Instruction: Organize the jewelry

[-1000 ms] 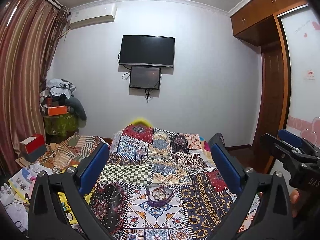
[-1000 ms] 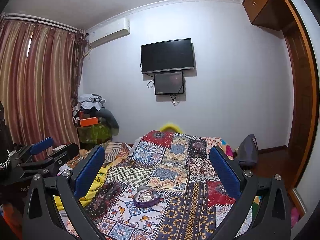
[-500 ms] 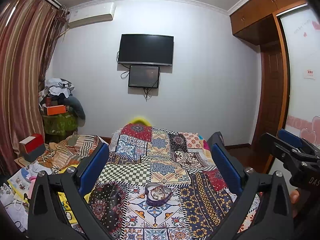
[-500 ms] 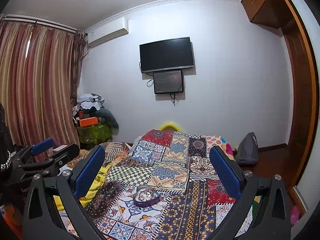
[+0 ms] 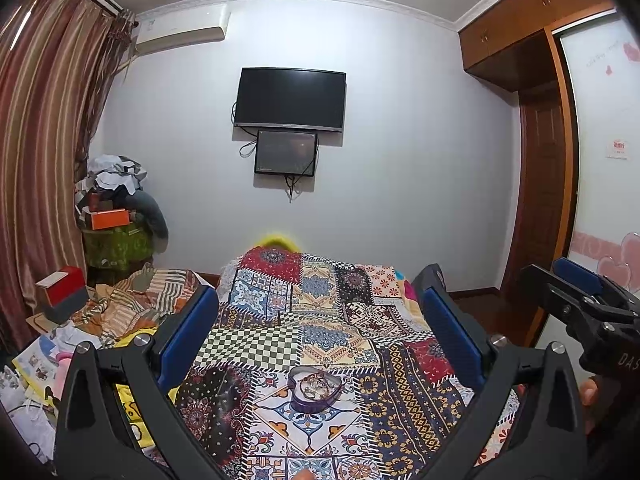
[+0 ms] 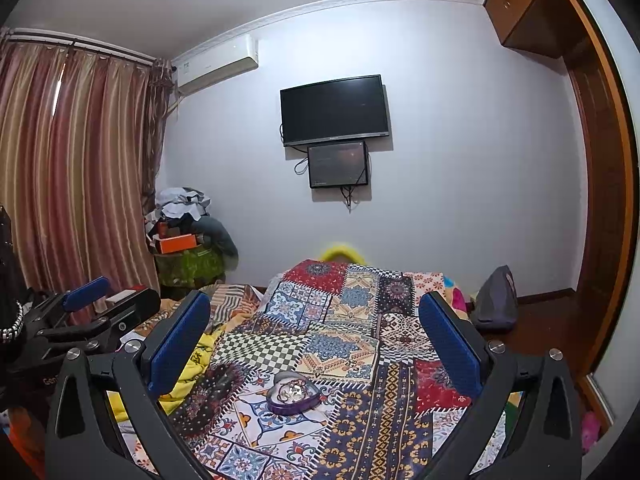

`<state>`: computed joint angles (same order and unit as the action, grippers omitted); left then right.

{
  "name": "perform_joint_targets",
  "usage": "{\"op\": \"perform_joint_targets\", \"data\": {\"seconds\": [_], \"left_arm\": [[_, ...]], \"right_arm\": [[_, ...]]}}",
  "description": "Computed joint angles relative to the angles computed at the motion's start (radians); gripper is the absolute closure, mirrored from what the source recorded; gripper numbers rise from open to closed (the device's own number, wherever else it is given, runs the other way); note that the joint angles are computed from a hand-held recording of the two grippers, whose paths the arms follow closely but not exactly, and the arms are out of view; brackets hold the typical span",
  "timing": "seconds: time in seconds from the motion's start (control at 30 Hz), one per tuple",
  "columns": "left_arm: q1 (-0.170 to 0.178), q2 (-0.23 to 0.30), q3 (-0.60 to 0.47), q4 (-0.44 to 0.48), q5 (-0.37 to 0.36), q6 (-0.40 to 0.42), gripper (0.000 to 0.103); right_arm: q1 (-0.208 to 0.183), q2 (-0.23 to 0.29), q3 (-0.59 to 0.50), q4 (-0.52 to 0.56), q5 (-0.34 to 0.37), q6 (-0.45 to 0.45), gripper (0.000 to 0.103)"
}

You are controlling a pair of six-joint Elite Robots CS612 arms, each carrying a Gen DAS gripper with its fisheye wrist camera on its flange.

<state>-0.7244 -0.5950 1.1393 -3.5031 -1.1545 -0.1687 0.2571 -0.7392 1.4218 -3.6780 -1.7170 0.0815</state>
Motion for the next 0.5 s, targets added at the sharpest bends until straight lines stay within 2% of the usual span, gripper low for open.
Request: {"op": "perform_joint_targets", "data": {"seconds": [0.5], "left_arm": [[0.007,0.005,-0.009,0.013,-0.024,-0.007,0.000]], "right_arm": [[-0.001,0.003,-0.004,0.008,0.000,0.003,0.000]]}}
